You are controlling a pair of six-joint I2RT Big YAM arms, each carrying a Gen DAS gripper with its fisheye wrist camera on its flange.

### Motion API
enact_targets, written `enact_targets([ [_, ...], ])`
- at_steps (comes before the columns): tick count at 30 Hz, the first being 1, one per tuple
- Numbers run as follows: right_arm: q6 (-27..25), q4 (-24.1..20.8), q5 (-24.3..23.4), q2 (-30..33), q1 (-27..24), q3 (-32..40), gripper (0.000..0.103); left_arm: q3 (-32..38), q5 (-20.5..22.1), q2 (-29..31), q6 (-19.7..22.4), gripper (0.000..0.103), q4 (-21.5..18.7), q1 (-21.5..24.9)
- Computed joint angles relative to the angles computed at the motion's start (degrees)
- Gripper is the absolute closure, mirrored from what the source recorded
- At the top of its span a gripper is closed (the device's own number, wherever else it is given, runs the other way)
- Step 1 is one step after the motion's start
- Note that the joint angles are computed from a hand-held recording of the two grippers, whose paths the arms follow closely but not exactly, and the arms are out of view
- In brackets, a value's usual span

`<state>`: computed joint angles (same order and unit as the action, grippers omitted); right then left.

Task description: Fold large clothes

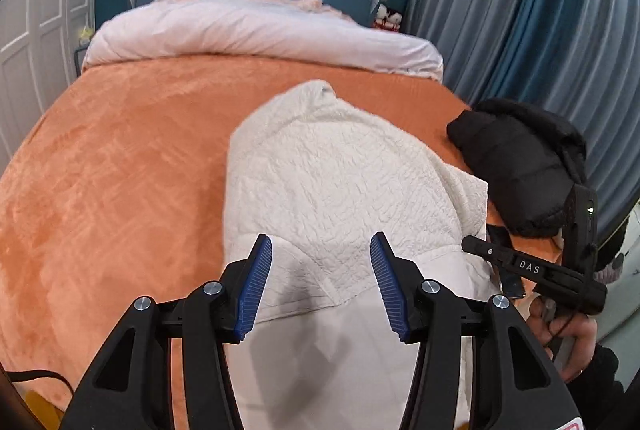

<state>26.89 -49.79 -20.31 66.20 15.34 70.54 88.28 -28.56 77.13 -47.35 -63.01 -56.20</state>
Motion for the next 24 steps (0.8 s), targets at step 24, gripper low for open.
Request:
enact_targets([
  [24,4.0,7.5,-3.9,7.7,1.8,-4.1,0.098,-3.4,-4.9,7.5,4.0,0.028,3.3,0.2],
])
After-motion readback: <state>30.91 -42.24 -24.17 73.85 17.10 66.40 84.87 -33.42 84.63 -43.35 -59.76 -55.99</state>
